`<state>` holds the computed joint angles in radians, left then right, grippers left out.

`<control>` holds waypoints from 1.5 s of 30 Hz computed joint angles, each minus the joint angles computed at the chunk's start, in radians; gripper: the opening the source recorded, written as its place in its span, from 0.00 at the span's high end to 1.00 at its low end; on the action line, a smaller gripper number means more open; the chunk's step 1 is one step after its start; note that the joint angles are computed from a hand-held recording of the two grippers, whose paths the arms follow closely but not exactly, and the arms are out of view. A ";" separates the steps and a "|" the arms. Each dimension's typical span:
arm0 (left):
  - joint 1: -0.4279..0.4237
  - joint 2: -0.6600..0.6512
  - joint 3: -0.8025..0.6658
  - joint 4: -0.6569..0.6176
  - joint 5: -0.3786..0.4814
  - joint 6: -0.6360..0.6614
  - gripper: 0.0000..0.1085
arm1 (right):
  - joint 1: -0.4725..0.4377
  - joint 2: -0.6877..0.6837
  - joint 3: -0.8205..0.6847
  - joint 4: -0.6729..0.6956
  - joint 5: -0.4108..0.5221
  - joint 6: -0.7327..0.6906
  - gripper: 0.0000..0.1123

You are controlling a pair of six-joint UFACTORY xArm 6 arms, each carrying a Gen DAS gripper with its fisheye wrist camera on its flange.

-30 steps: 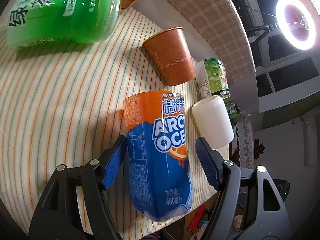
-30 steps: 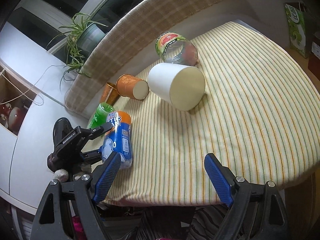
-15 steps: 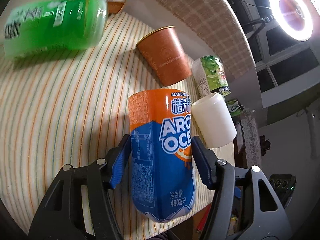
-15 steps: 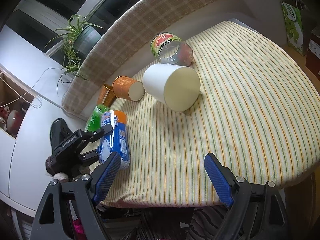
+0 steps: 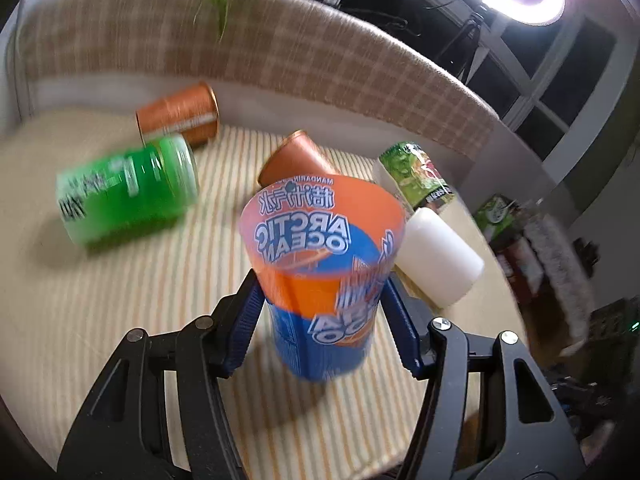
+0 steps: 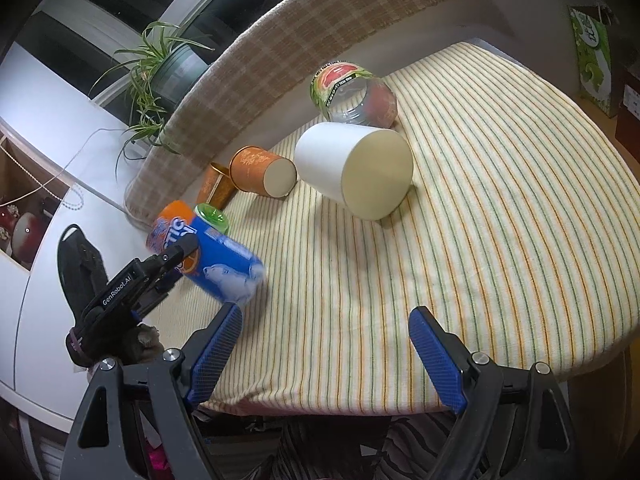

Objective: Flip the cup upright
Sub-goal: 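Rotate the can upright with the left gripper, open end up, then lower the upright can onto the bed and open the left gripper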

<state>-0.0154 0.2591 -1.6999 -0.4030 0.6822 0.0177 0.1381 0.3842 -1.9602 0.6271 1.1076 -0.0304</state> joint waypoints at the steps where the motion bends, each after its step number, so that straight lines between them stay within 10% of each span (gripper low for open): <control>1: -0.006 -0.006 0.011 0.038 -0.023 -0.010 0.44 | 0.000 0.000 -0.001 0.000 -0.001 0.000 0.22; 21: -0.066 -0.018 0.057 0.329 -0.120 -0.071 0.44 | -0.001 0.002 0.000 0.002 -0.003 -0.005 0.21; 45: -0.051 -0.016 0.047 0.115 -0.060 0.047 0.39 | 0.003 0.006 -0.008 -0.002 -0.007 -0.007 0.22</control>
<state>-0.0659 0.2427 -1.6529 -0.2881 0.6227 0.0645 0.1415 0.3899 -1.9679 0.6254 1.1001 -0.0369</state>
